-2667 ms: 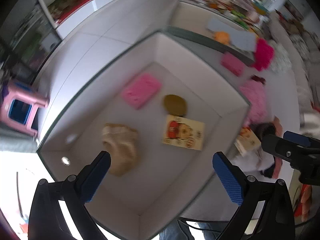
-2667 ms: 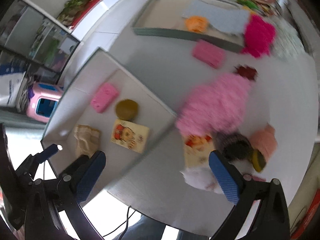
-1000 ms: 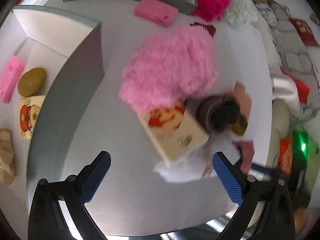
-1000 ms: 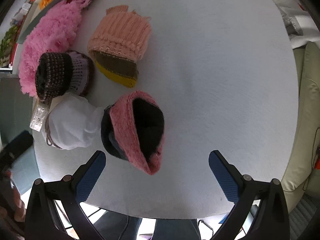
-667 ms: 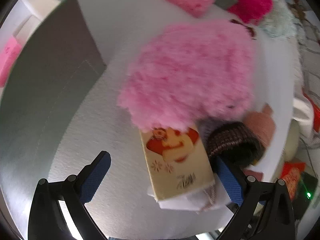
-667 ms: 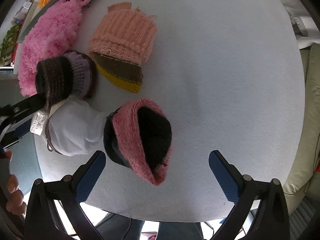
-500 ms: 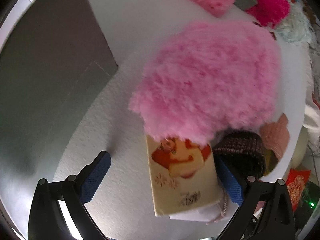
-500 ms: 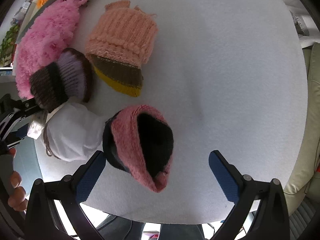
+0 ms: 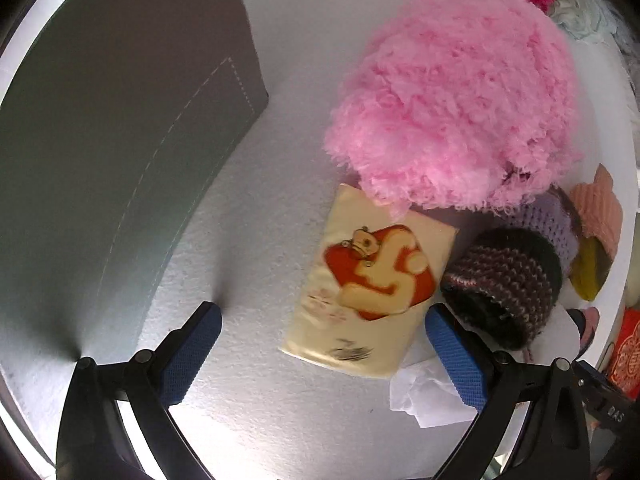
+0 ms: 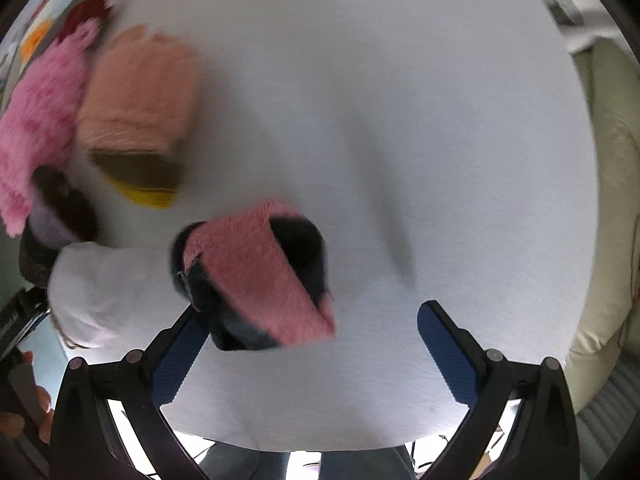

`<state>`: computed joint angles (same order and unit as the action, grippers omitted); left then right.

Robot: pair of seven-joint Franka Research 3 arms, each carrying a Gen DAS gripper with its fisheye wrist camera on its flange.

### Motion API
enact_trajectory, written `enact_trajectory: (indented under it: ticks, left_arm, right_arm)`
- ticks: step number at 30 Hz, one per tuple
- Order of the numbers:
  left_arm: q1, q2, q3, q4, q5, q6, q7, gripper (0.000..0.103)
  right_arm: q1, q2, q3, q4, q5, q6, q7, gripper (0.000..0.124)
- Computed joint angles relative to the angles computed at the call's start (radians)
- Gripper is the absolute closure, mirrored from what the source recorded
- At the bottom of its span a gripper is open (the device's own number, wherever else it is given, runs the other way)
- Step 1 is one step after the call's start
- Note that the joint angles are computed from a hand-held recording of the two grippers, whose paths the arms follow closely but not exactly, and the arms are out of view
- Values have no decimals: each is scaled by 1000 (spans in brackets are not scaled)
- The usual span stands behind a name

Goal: Organize soft objects
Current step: 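Move left tool toward yellow tissue pack while right tool approaches pink-black knit hat, then grasp yellow tissue pack with left tool while right tool grasps pink-black knit hat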

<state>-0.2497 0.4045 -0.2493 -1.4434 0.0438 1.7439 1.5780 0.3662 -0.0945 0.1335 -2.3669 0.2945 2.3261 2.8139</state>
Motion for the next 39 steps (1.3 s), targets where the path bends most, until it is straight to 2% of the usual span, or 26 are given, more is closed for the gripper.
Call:
enact_trajectory:
  ticks: [8,11,14,16,20,26,29,30,31,33,34,36,39]
  left_arm:
    - [-51,44,-4,47,69,29,-17,0]
    - [-50,13,-8,-8,68,86,-9,0]
    - [-44,-12,-9,-48,64,111,-5,0]
    - [-47,-34,-11,-81,64,121,-12,0]
    - [-43,-40,-11,-76,62,120,-1,0]
    - [-41,-44,-11,-72,69,105,37,0]
    - [-36,-63,-14,-91,55,112,55,12]
    - [-34,-71,-16,-98,50,115,66,22]
    - [-32,-82,-18,-105,45,116,79,33]
    - [-31,-91,-18,-109,41,111,97,44]
    - [-30,-92,-18,-106,38,99,105,45]
    - [-25,-102,-17,-117,26,93,118,45]
    - [-16,-132,-14,-161,15,110,141,45]
  right_arm:
    - [-1,-17,5,-13,-49,36,-31,21]
    - [-7,46,-3,44,-64,28,-56,21]
    - [-7,73,-12,60,-49,34,-88,21]
    - [-8,101,-17,92,-55,9,-96,21]
    - [-7,149,-25,148,-86,-33,-114,21]
    - [12,169,-25,175,-118,-42,-80,21]
    - [23,152,-13,173,-83,-87,-127,21]
    - [22,161,-13,188,-69,-105,-180,22]
    - [29,181,-9,201,-70,-97,-174,24]
    - [40,167,-10,192,-97,-87,-136,35]
    - [44,161,-10,192,-106,-83,-122,39]
    - [50,152,-8,191,-124,-82,-111,61]
    - [52,136,-5,180,-117,-64,-120,75]
